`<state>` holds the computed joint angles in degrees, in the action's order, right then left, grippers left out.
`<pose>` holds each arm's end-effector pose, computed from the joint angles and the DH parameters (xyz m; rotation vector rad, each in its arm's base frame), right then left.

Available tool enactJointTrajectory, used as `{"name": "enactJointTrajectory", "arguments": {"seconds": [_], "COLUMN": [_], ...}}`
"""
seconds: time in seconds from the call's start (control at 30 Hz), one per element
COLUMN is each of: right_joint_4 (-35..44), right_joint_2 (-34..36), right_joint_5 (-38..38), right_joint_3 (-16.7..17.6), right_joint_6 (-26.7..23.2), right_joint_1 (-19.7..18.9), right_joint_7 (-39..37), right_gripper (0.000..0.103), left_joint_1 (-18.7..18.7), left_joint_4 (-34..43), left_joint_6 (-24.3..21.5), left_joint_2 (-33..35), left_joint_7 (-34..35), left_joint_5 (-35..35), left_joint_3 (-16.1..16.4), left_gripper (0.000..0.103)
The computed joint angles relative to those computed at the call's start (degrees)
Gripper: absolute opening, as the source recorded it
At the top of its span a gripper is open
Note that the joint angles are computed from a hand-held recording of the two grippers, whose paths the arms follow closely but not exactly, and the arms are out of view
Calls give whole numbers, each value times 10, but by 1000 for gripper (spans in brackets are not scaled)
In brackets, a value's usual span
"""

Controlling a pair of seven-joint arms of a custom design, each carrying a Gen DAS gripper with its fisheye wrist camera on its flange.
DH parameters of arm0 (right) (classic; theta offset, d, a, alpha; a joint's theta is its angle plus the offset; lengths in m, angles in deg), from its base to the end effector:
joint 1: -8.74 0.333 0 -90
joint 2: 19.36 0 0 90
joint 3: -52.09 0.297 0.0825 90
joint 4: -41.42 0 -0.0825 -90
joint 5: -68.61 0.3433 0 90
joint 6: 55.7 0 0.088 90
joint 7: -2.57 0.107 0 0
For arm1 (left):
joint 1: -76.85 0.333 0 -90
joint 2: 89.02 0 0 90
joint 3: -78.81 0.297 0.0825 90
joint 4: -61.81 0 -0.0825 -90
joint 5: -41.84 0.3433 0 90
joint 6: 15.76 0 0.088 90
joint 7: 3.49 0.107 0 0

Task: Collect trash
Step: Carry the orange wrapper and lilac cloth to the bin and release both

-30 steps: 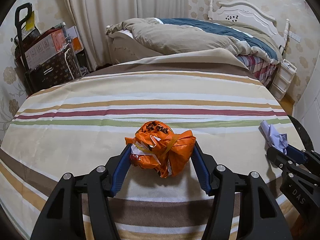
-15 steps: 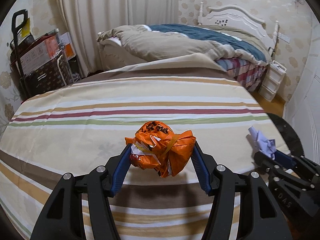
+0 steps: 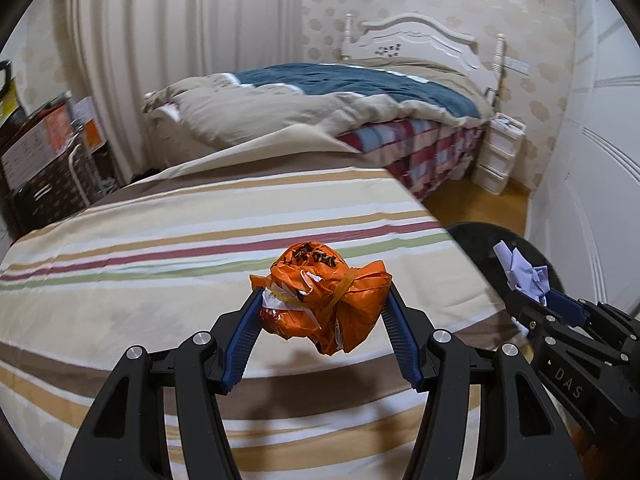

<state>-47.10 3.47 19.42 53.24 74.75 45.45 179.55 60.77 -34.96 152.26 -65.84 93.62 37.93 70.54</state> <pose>0.5354 0.3903 0.4620 -1.3957 2.0892 -0.7954 0.6177 -0.2578 0.4695 -1.3480 2.1523 -0.9870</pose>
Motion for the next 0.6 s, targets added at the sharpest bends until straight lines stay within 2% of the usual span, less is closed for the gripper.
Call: {"name": "enactJointTrajectory", "arguments": {"seconds": [0.23,0.6], "right_joint_4": [-73,-138], "right_joint_2": [-57,-96], "right_joint_5": [-29,-50], "right_joint_3": [0,13], "right_joint_6": [-23,-10], "right_joint_1": [-16,-69], "right_joint_7": [51,84], "right_gripper": [35,35], "left_joint_1": [-16,-72], "left_joint_4": [45,190], "left_joint_6": [-7,-65], "left_joint_2": [29,120], "left_joint_7": [30,19], "left_joint_5": [-3,13], "left_joint_3": [-24,-15], "left_gripper": [59,59]}}
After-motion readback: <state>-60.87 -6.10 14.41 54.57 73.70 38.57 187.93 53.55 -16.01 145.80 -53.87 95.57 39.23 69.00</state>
